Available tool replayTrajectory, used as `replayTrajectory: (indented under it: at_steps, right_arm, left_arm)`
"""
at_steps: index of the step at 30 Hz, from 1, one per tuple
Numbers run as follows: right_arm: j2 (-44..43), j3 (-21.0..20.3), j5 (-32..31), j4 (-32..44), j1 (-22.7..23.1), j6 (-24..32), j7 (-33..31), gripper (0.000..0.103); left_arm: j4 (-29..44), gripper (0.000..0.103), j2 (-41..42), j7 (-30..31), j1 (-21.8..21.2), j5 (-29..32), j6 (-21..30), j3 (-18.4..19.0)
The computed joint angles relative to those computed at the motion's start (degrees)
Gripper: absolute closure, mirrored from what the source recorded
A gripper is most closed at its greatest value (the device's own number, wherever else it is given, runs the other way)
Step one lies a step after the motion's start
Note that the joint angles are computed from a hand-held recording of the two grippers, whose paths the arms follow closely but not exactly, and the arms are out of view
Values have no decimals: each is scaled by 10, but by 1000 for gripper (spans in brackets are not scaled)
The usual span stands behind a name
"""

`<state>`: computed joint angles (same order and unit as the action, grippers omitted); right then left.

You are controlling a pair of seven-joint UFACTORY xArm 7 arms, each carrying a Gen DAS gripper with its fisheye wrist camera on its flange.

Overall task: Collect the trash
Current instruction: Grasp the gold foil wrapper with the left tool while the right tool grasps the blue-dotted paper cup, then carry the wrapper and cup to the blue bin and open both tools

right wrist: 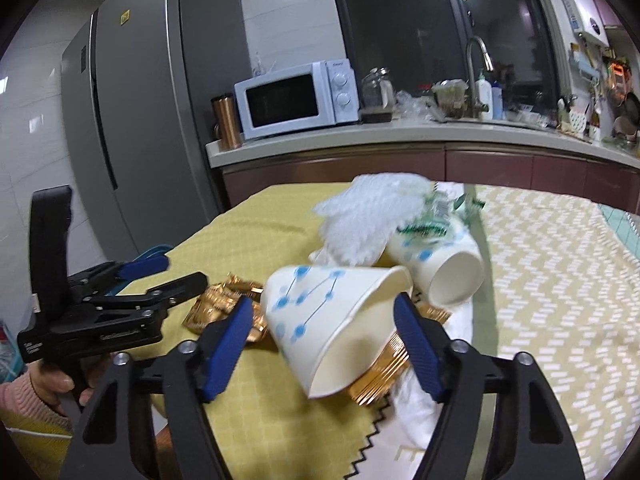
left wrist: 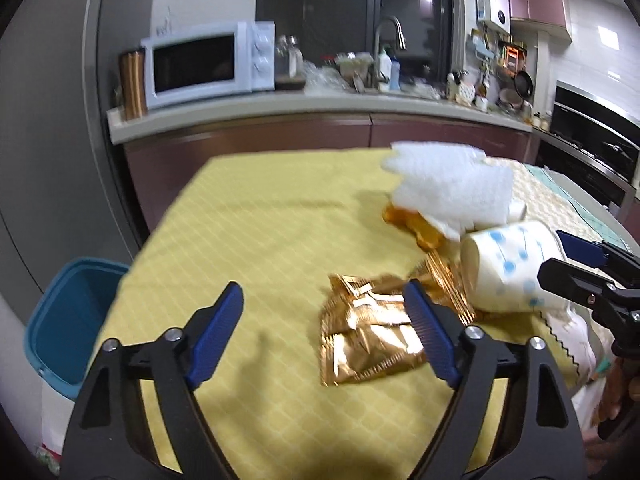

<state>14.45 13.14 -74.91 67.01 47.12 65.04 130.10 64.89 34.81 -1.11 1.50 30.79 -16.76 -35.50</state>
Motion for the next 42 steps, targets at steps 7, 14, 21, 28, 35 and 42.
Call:
replayTrajectory:
  at_steps: [7,14,21,28,35,42]
  right_arm:
    - [-7,1,-18,-10,-4,-29,14,62]
    - [-20,1,-40,-27,-20,-76,36,90]
    - [-18,1,-59,-16,-28,-96,17,100]
    - [-16,-4,-85,3,-38,-126,-8,100]
    - [25,-27,-133,75,-66,-237,-52,100]
    - [127,-69,-112,218,-86,-376,-153,100]
  left_arm:
    - [0,41,34,40,65,-6,71,-85]
    - [1,69,52,93,94,-45,128,-135]
    - [-9,84,57,139,128,-95,137,-175]
    - [-34,89,40,173,174,-147,112,-207]
    - [-52,89,22,154,243,-155,77,-220]
    - [-28,89,1,86,268,-142,67,-174]
